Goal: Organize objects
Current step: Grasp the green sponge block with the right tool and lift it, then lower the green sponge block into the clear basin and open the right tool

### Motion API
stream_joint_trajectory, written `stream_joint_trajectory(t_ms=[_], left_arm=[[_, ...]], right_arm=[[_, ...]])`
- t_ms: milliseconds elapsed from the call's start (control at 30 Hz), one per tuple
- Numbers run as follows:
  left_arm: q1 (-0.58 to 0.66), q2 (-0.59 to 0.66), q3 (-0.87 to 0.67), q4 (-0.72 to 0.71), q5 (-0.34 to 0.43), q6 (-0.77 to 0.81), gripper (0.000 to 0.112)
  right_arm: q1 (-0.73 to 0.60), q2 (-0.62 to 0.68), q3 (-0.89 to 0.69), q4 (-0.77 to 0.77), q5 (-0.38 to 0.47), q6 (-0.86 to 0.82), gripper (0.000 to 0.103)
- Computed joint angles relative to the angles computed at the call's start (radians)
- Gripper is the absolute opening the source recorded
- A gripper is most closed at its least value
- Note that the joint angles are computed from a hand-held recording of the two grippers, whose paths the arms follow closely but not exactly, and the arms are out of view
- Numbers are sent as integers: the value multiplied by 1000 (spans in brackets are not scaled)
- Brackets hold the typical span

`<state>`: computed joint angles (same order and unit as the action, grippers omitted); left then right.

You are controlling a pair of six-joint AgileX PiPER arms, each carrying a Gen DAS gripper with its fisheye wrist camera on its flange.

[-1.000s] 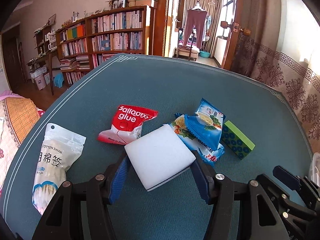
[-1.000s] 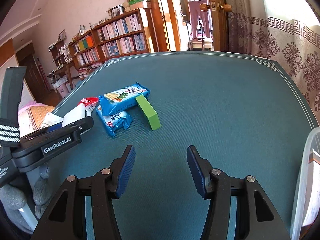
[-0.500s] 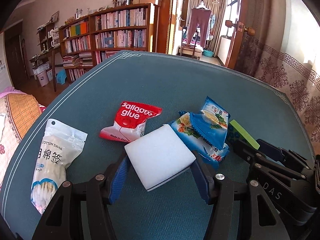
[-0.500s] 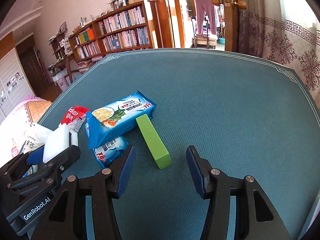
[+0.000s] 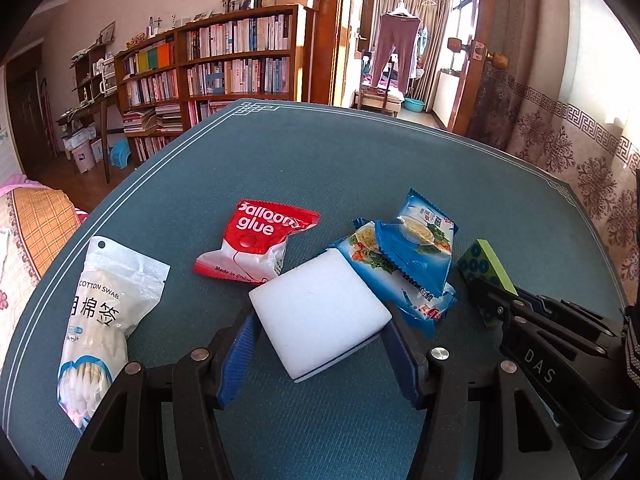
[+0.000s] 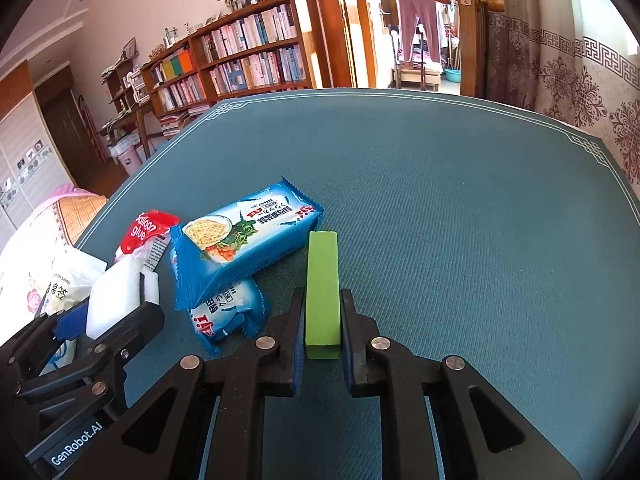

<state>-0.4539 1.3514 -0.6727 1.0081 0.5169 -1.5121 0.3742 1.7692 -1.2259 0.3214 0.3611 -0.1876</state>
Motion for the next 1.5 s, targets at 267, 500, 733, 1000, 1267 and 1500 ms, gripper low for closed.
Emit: stream_joint_trajectory(t_ms=[267,500,733,1000,1267,1500], left_arm=[[-6,-4,3,13,-4,-8,64],[-46,-31,18,68,-6,-61,64],[-108,-49,30,137,-11,-110,64],[-161,-52,32,167,-22,-119,64],[-168,-57,36,143,-87,-69,64],[-148,-78,52,80,-202,24,64]], right_arm=[[-35,-105,153,143,-48,-109,16],[-55,-230,291,213,-73,-160,16],[-100,-362,393,219,-63,-153,16],[-204,-508,473,236,-18,-175,15],[-394,-638,528,270,62,-247,15],[-591,-701,546,307,126,-331,15]])
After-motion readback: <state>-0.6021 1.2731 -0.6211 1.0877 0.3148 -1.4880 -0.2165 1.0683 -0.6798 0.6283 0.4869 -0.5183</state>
